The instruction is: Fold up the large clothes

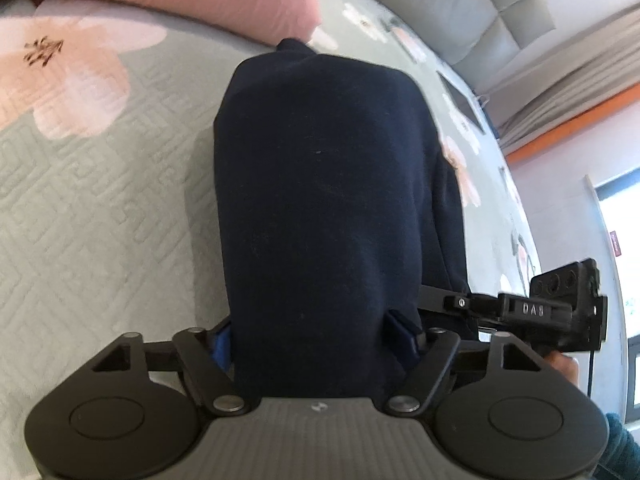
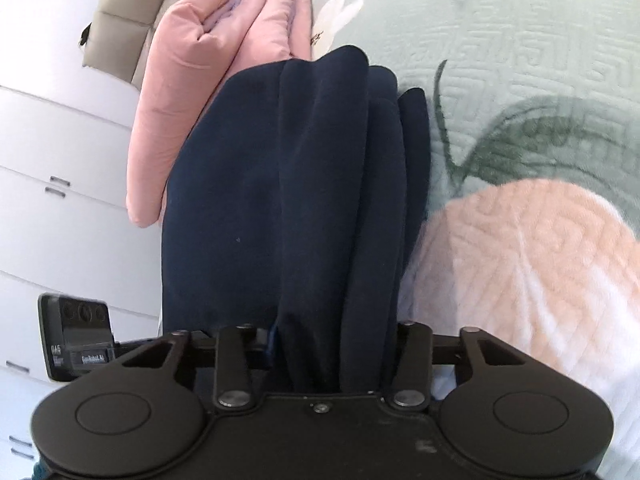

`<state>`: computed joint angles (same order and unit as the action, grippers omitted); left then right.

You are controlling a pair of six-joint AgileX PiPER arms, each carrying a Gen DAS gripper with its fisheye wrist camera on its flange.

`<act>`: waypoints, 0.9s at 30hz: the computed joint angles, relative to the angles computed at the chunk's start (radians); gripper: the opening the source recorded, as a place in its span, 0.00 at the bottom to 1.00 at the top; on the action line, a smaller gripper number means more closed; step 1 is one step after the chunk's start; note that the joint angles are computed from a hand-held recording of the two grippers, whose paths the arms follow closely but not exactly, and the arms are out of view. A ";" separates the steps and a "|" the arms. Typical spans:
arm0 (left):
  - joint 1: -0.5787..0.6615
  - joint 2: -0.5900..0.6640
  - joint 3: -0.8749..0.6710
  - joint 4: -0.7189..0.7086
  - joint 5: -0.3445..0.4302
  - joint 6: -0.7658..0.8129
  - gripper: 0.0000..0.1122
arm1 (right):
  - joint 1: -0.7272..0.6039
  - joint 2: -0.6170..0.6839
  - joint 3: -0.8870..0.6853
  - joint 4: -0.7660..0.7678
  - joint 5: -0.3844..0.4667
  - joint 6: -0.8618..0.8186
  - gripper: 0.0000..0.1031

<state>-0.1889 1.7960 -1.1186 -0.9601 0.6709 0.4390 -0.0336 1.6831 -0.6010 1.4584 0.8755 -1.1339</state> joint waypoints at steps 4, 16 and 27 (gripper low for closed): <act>0.006 -0.042 -0.006 -0.001 0.031 0.010 0.60 | -0.018 -0.042 -0.010 -0.015 0.064 0.058 0.45; -0.012 -0.321 0.012 0.158 0.071 -0.129 0.60 | 0.080 -0.338 0.001 -0.050 0.053 0.271 0.45; 0.093 -0.755 0.016 0.317 0.313 -0.317 0.61 | 0.494 -0.729 -0.086 -0.270 -0.187 0.770 0.45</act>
<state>-0.0963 1.0407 -1.1025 -0.6431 0.9842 0.1221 0.4608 0.9536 -0.6871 1.1884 0.6880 -0.3635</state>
